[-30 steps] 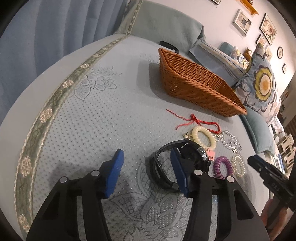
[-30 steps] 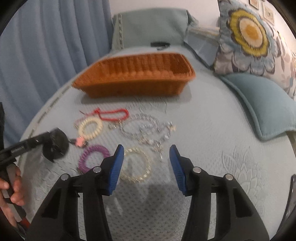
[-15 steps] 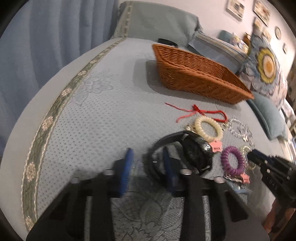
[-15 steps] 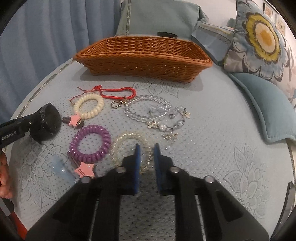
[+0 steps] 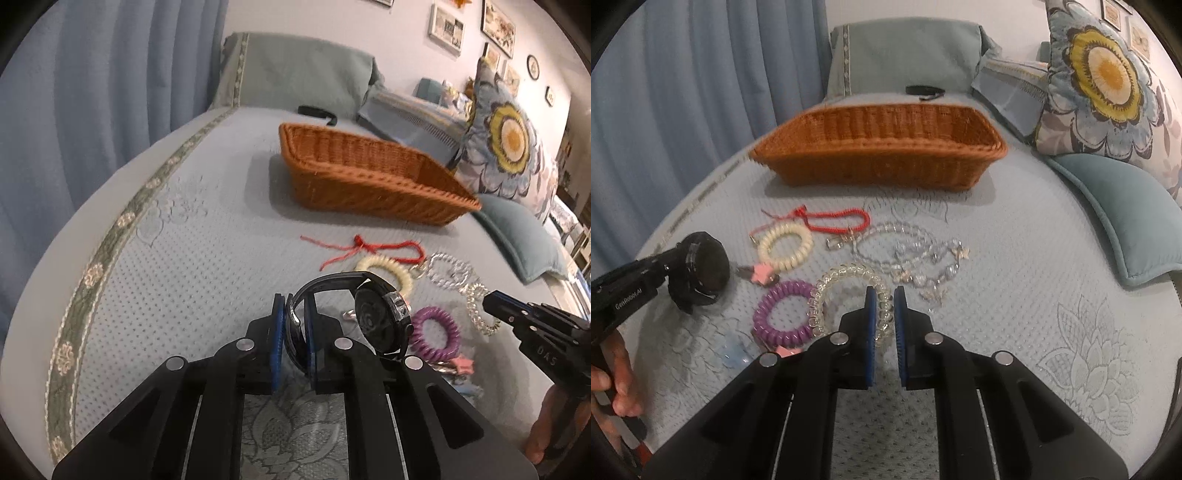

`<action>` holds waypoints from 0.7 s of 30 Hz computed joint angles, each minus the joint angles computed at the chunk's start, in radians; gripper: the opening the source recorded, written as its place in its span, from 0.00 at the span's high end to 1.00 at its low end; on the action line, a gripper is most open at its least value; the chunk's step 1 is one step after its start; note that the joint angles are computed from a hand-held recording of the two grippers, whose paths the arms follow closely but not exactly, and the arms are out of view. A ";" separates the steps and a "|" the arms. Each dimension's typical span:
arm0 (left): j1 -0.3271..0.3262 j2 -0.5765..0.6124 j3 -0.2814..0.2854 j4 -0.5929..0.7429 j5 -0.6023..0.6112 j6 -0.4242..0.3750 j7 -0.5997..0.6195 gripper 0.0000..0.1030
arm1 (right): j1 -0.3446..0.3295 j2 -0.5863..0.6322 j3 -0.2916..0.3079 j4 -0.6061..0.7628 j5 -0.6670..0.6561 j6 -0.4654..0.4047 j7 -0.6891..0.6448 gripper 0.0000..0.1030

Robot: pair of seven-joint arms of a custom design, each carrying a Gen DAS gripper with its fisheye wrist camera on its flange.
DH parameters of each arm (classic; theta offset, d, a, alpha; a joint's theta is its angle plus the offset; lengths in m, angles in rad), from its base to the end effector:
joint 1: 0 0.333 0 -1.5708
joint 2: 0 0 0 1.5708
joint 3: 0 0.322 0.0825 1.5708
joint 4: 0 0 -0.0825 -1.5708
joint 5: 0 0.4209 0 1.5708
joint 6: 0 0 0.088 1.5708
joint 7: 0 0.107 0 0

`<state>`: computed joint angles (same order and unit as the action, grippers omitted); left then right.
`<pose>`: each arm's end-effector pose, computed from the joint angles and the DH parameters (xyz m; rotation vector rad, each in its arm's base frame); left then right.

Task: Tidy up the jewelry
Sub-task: 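Carry the watch and bracelet into the wicker basket and open both tools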

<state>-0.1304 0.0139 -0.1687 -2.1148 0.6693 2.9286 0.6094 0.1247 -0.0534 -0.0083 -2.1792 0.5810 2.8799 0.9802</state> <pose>0.5796 -0.2195 0.4782 -1.8155 1.7023 -0.9148 0.5984 0.0382 0.4815 -1.8642 1.5218 -0.5542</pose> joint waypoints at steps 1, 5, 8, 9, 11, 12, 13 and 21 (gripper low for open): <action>0.001 -0.003 0.002 -0.002 0.021 0.012 -0.021 0.92 | 0.004 -0.004 -0.001 -0.001 0.024 0.009 -0.020 0.93; 0.004 -0.008 0.003 0.009 0.077 0.038 -0.069 0.92 | 0.016 -0.019 -0.008 0.002 0.129 0.017 -0.101 0.93; 0.003 0.002 0.001 0.051 0.086 0.040 -0.053 0.92 | 0.015 -0.023 -0.007 0.012 0.138 0.029 -0.116 0.93; 0.003 0.006 0.001 0.064 0.073 0.046 -0.038 0.92 | 0.015 -0.021 -0.008 0.025 0.140 0.032 -0.115 0.93; 0.003 0.018 -0.001 0.093 0.032 0.052 0.006 0.92 | 0.018 -0.012 -0.015 0.063 0.193 0.019 -0.141 0.93; 0.001 0.033 -0.002 0.124 0.023 0.048 0.023 0.92 | 0.017 0.001 -0.018 0.098 0.214 0.008 -0.148 0.93; -0.001 0.054 -0.002 0.162 0.020 0.042 0.037 0.92 | 0.014 0.016 -0.018 0.126 0.215 0.002 -0.147 0.93; -0.020 0.315 -0.020 0.537 -0.091 -0.064 0.241 0.92 | -0.004 0.305 -0.040 0.529 -0.082 -0.093 0.156 0.93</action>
<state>-0.1499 0.3288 -0.1891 -1.5778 0.5787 2.8649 0.8499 0.1210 0.2519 -0.0485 -1.6506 0.4990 2.7865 1.1366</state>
